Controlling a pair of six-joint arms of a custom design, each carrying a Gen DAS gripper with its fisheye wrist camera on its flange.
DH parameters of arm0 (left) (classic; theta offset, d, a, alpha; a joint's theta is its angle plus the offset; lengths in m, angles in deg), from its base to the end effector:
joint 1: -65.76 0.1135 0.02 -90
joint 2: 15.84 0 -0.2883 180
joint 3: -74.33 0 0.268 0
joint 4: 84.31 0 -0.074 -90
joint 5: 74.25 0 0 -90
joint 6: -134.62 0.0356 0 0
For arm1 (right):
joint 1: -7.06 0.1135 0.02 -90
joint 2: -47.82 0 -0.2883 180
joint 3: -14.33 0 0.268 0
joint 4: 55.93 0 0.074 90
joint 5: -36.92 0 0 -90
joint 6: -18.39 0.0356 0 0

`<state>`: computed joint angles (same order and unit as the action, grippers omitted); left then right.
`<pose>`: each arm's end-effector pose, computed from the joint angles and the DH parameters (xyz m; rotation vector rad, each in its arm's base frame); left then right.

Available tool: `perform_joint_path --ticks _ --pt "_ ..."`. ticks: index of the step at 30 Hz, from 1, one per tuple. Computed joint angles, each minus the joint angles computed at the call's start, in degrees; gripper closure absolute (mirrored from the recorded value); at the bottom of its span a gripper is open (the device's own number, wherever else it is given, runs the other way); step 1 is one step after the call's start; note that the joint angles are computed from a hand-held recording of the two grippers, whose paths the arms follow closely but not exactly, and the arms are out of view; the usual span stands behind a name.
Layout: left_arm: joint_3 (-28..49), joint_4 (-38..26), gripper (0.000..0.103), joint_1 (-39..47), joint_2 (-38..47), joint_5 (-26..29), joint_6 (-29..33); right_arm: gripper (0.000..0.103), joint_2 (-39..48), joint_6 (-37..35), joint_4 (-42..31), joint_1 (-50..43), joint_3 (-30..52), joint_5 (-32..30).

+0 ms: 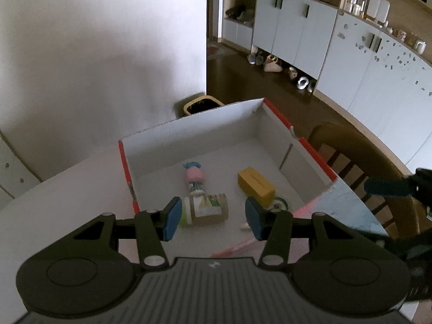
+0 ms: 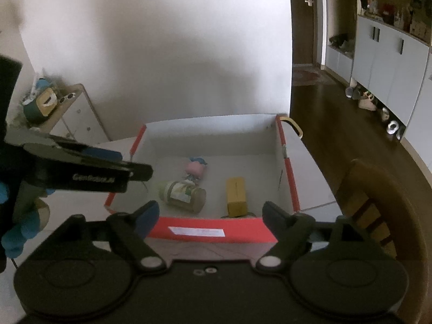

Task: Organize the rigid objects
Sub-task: 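Withdraw both open tools from the red box back to the table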

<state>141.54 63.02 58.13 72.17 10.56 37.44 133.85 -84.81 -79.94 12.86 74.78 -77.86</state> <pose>0.3232 -0.0400 0.2185 -0.0276 2.4984 0.0060 0.3076 0.0462 0.2044 -0.5813 2.3104 0.4642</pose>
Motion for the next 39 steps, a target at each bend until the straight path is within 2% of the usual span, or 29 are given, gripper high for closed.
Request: perform_joint_path --ticks 4,5,7,18,20,23,25,29,34,39 --pt "-3.5 -1.1 0.051 -2.1 -5.4 -1.0 -1.9 0.016 -4.5 -1.0 -1.5 -2.5 -2.4 -3.0" --pt "-4.2 -1.4 0.045 -2.7 -6.5 -1.4 -2.5 0.016 -5.6 -1.3 -1.5 -3.0 -3.2 -3.4" --pt "-6.0 -1.8 0.042 -4.4 -9.2 -2.7 -4.0 0.016 -7.7 -1.4 -1.0 -3.6 -4.7 -3.4" --pt "-11.7 -6.1 0.042 -13.2 -20.8 -8.4 -11.6 0.01 -16.1 -6.9 -7.5 -10.2 -8.1 -11.6" --pt "-12.4 -7.2 0.037 -15.0 -22.7 -9.4 -13.4 0.008 -17.7 -8.4 -9.1 -11.5 -8.7 -12.9" --pt "-13.7 -8.7 0.036 -17.2 -25.8 -10.1 -15.9 0.005 -19.5 -11.0 -11.2 -13.6 -9.4 -15.0" --pt "-14.7 -9.5 0.036 -18.5 -27.8 -10.5 -18.1 0.005 -20.5 -12.1 -11.9 -14.6 -10.1 -15.6" --pt "-16.8 -10.6 0.025 -21.3 -31.3 -12.6 -21.6 0.005 -21.3 -15.7 -14.8 -18.0 -10.9 -18.3" --pt "-19.7 -12.2 0.024 -23.0 -35.7 -12.6 -26.6 0.005 -22.0 -20.4 -17.9 -21.5 -12.2 -20.2" --pt "-22.8 -13.7 0.024 -25.2 -38.9 -14.8 -30.9 0.003 -22.3 -23.1 -17.8 -24.2 -14.2 -20.9"
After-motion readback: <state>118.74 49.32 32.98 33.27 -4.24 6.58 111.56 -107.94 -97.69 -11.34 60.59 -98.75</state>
